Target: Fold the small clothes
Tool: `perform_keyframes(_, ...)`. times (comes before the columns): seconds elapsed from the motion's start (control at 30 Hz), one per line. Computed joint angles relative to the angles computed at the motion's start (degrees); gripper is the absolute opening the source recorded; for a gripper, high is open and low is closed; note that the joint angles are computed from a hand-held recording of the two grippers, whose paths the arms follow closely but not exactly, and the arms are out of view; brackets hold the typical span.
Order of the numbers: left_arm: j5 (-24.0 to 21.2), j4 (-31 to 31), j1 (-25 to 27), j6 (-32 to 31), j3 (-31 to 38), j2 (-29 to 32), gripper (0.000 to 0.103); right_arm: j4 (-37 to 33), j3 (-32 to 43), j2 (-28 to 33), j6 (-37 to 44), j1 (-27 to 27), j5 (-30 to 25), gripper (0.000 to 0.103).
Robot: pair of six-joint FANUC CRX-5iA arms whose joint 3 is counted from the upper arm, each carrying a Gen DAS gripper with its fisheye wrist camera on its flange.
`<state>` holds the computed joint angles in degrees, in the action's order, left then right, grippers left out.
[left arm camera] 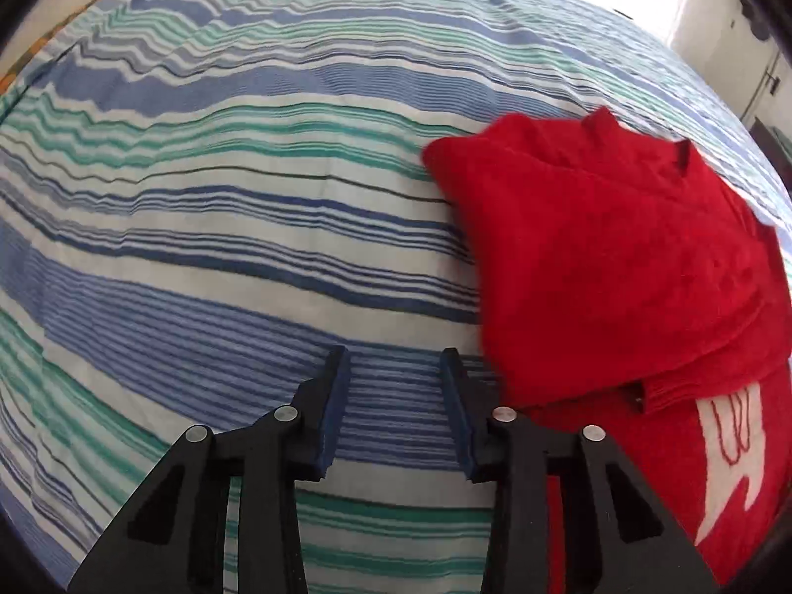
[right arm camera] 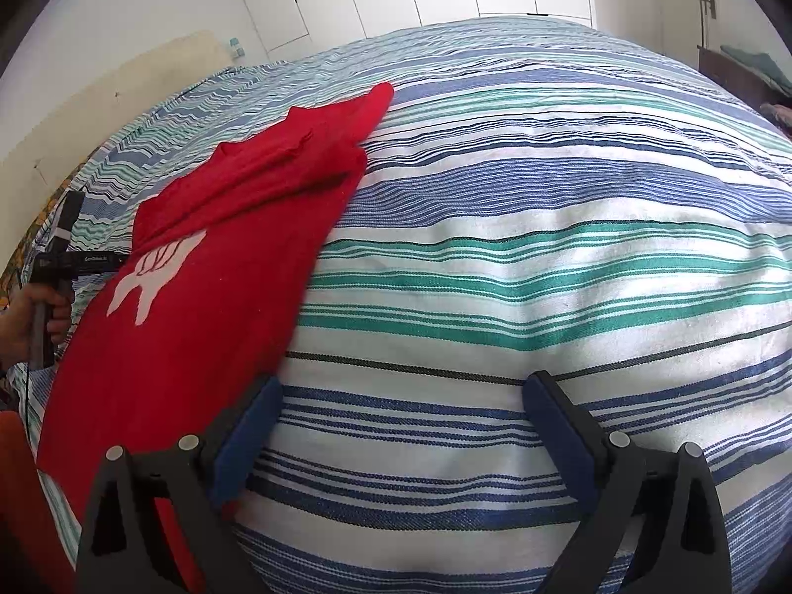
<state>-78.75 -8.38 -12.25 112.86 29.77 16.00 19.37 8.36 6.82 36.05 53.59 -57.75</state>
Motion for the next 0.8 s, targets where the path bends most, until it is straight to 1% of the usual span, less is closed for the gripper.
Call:
perform_keyframes(0.03,0.54,1.38,0.62,-0.44,-1.18,-1.10,0.037,0.04,-0.08,-0.04,-0.03,-0.01,0.08,0.098)
perform_keyframes(0.1,0.92,2.78,0.64,0.06,-2.69,-3.40,0.045,0.01,-0.10,-0.01,0.00,-0.03,0.15,0.098)
perform_keyframes(0.17,3.64,4.87,-0.04,0.85,-5.88,-6.90,0.064,0.06,-0.13,-0.02,-0.03,0.00,0.17,0.098)
perform_keyframes(0.27,9.03,8.31,-3.09,0.42,-12.40,-12.78,0.073,0.07,-0.03,0.06,0.00,0.04,0.02,0.098)
perform_keyframes(0.3,10.30,9.26,-4.54,-0.12,-14.42,-14.32,0.074,0.14,0.03,0.11,-0.03,0.10,-0.08,0.098)
perform_keyframes(0.33,10.47,9.40,-6.52,-0.45,-16.02,-15.25,0.075,0.19,0.07,0.14,-0.01,0.11,-0.17,0.098)
perform_keyframes(0.37,8.18,8.33,-8.51,-0.31,-15.22,-14.43,0.075,0.26,0.12,0.18,-0.01,0.16,-0.29,0.098)
perform_keyframes(0.4,4.25,6.02,-10.83,0.69,-13.84,-13.06,0.074,0.29,0.22,0.25,0.03,0.19,-0.43,0.098)
perform_keyframes(0.43,1.39,3.29,-12.83,2.65,-14.04,-12.51,0.073,0.20,0.34,0.29,0.15,0.17,-0.57,0.098)
perform_keyframes(0.47,1.54,1.88,-13.85,4.81,-15.51,-13.49,0.073,-0.04,0.49,0.30,0.33,0.13,-0.69,0.098)
perform_keyframes(0.5,3.73,0.45,-14.74,7.16,-17.88,-15.75,0.073,-0.40,0.61,0.26,0.52,0.05,-0.74,0.098)
perform_keyframes(0.57,1.82,-0.69,-15.63,8.05,-17.61,-16.59,0.074,-1.32,0.75,-0.09,0.91,-0.13,-0.78,0.098)
perform_keyframes(0.67,-1.10,-3.59,-17.33,8.61,-16.83,-17.41,0.080,-0.98,0.79,-1.07,-0.03,0.38,-2.32,0.097)
perform_keyframes(0.73,0.24,-4.08,-17.98,10.46,-19.41,-20.41,0.080,0.48,0.22,-2.15,-2.30,1.39,-4.17,0.097)
perform_keyframes(0.8,4.06,-2.37,-16.83,11.97,-22.61,-23.77,0.080,1.71,0.07,-3.25,-4.04,2.61,-5.74,0.097)
